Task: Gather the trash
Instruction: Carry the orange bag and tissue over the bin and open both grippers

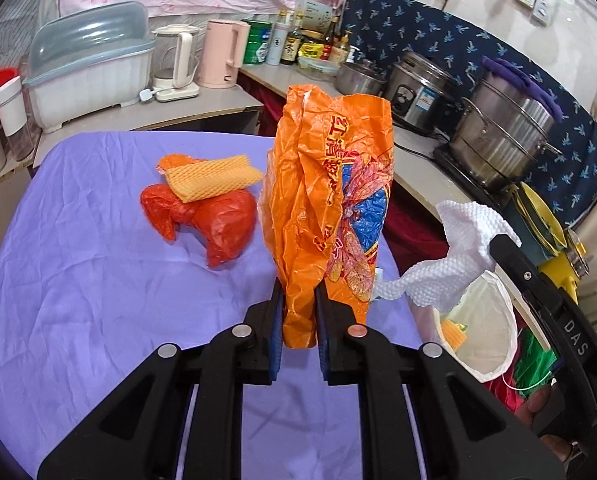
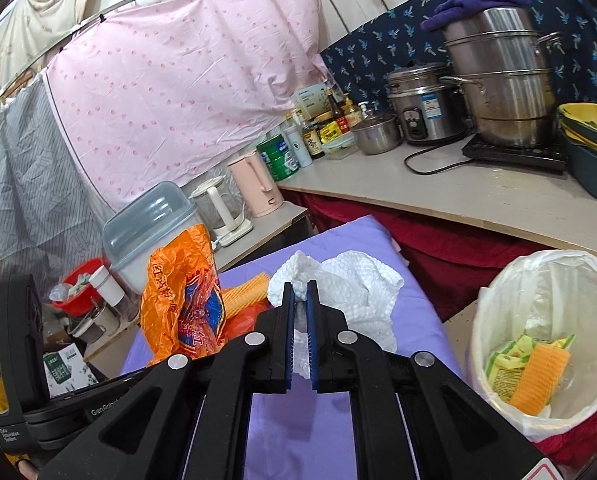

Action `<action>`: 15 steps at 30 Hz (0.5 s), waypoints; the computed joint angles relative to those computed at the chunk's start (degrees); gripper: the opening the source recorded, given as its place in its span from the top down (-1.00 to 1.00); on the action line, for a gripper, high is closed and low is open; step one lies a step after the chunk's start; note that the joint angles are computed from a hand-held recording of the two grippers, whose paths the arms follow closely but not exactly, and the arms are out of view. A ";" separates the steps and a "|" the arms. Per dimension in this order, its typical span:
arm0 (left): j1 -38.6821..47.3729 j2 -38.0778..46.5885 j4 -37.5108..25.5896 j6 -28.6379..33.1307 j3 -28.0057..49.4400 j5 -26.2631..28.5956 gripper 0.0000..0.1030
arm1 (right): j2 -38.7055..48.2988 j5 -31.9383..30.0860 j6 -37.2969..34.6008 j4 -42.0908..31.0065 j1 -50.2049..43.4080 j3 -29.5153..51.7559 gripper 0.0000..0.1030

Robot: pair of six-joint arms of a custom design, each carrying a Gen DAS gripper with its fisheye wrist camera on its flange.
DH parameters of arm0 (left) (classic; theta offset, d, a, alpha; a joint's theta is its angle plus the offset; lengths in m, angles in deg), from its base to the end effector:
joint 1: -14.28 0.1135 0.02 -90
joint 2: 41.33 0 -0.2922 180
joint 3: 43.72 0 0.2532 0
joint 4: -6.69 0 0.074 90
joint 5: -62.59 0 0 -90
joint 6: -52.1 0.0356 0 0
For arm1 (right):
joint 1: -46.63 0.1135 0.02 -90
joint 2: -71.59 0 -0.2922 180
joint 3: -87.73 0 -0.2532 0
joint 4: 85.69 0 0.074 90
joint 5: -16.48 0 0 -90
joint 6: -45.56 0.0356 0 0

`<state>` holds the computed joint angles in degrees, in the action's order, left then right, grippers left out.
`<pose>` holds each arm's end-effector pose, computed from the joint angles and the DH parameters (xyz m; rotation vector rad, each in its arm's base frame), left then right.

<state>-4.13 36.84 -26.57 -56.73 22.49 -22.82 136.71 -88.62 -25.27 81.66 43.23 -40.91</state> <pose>0.2694 -0.0927 0.2693 0.0308 2.3945 -0.4059 0.2402 -0.0050 0.2702 0.2344 2.0292 0.4404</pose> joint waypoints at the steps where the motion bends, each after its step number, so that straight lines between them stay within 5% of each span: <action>1: -0.92 -0.41 -0.29 -0.29 0.01 -0.55 0.74 | -1.12 -0.76 -0.25 -0.56 -1.40 -0.43 0.88; 15: -18.23 1.93 -1.15 -3.91 3.21 -8.69 0.74 | -8.74 -15.73 -6.30 -6.65 -26.14 -4.55 0.88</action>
<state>-22.37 38.77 -27.73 -60.64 25.70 -31.51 127.97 -104.35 -31.57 75.01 17.09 -45.46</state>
